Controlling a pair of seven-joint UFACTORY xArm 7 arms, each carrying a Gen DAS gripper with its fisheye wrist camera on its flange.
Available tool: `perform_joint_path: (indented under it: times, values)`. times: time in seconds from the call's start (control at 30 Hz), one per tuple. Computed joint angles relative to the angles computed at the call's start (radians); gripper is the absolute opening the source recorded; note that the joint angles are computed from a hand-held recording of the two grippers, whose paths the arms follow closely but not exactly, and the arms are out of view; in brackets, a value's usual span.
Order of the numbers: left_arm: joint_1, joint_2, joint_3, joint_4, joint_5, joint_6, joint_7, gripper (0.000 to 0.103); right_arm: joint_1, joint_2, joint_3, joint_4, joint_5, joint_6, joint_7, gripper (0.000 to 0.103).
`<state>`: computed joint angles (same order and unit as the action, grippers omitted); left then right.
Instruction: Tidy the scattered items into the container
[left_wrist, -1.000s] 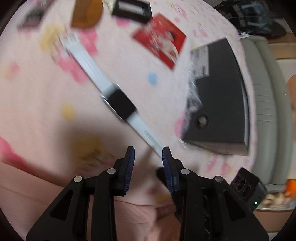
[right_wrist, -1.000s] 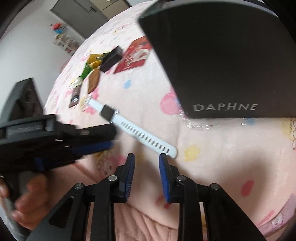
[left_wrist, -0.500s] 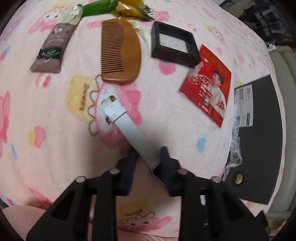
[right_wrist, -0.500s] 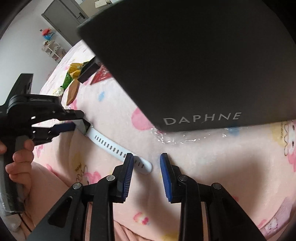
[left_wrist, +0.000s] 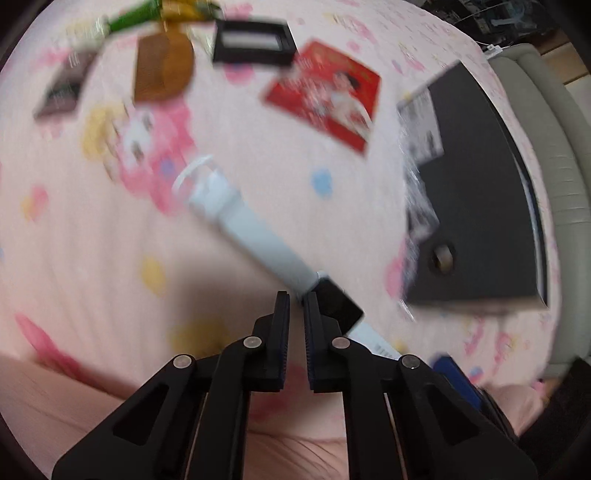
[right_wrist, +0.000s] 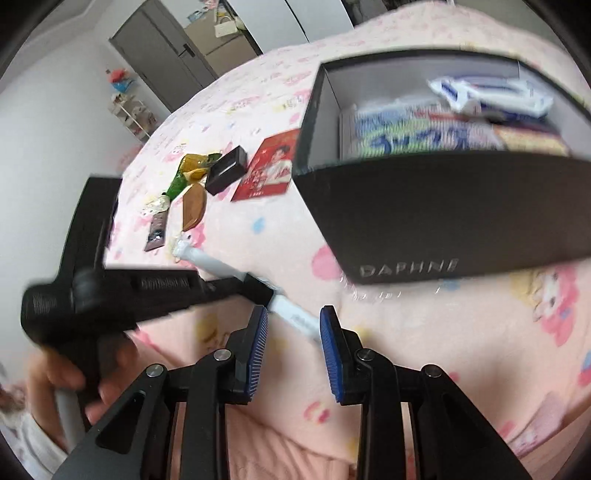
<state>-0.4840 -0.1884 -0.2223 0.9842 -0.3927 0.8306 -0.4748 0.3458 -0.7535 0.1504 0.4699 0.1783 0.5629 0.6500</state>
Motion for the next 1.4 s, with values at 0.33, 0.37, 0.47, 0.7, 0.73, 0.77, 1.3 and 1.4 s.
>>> perform_joint_path:
  times: [0.33, 0.37, 0.47, 0.7, 0.73, 0.77, 1.3, 1.4]
  values:
    - [-0.020, -0.083, 0.013, -0.078, -0.075, -0.038, 0.038, 0.006, 0.001, -0.049, -0.093, -0.055, 0.062, 0.071, -0.005, 0.026]
    - [-0.015, -0.088, 0.015, -0.081, -0.073, -0.042, 0.028, 0.006, 0.043, -0.032, -0.128, -0.065, 0.116, 0.051, -0.039, 0.026]
    - [-0.007, -0.089, 0.033, -0.082, -0.101, -0.044, 0.016, 0.008, 0.119, 0.032, -0.174, -0.064, 0.235, 0.020, -0.116, 0.026]
    - [-0.005, -0.050, 0.046, -0.081, -0.188, -0.051, 0.047, 0.020, 0.004, 0.094, -0.052, -0.045, 0.162, -0.015, -0.081, 0.025]
    - [-0.006, -0.050, 0.043, -0.080, -0.190, -0.054, 0.055, 0.020, -0.025, 0.087, -0.029, -0.047, 0.125, -0.013, -0.055, 0.025]
    - [-0.007, -0.051, 0.042, -0.081, -0.194, -0.054, 0.065, 0.020, -0.053, 0.079, -0.007, -0.049, 0.087, -0.010, -0.028, 0.025]
    - [-0.004, -0.119, 0.084, -0.168, -0.385, -0.070, 0.144, 0.030, 0.072, 0.086, -0.181, -0.143, 0.322, -0.255, -0.042, 0.033]
    - [0.005, -0.151, 0.082, -0.198, -0.392, -0.099, 0.119, 0.032, -0.007, 0.058, -0.117, -0.171, 0.265, -0.296, 0.036, 0.044]
